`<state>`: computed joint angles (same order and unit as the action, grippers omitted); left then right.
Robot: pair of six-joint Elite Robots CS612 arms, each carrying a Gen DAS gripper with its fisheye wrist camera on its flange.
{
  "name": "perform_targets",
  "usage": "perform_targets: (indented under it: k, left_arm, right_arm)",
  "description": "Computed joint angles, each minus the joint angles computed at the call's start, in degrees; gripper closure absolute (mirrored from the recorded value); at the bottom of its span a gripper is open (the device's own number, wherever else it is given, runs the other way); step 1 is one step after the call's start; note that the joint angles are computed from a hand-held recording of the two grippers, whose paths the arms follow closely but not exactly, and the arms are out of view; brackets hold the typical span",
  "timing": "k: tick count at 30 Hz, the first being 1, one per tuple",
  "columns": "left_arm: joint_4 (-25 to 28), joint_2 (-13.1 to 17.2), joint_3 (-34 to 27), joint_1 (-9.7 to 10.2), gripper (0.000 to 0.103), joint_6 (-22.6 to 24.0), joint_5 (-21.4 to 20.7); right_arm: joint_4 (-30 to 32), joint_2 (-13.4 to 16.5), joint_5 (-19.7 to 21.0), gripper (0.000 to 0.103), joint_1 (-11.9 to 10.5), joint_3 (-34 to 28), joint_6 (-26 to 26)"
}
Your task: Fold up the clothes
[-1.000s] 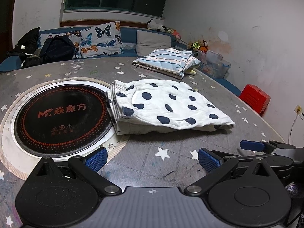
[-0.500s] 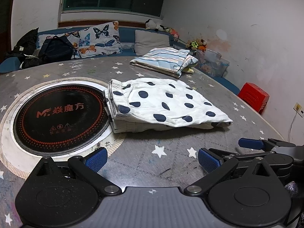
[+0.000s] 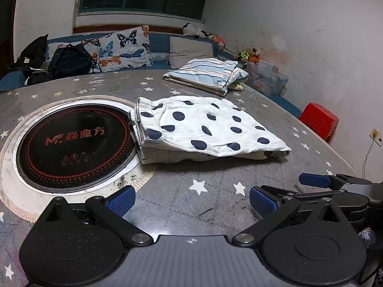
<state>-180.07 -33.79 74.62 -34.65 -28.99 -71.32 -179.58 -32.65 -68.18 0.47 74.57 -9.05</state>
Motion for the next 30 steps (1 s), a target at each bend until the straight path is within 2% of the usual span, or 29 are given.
perform_targets:
  k: [30]
  left_arm:
    - [2.1,0.7,-1.7,0.29,0.000,0.2,-1.1]
  right_arm:
    - [1.0,0.4,-0.1,0.000,0.0,-0.7,0.5]
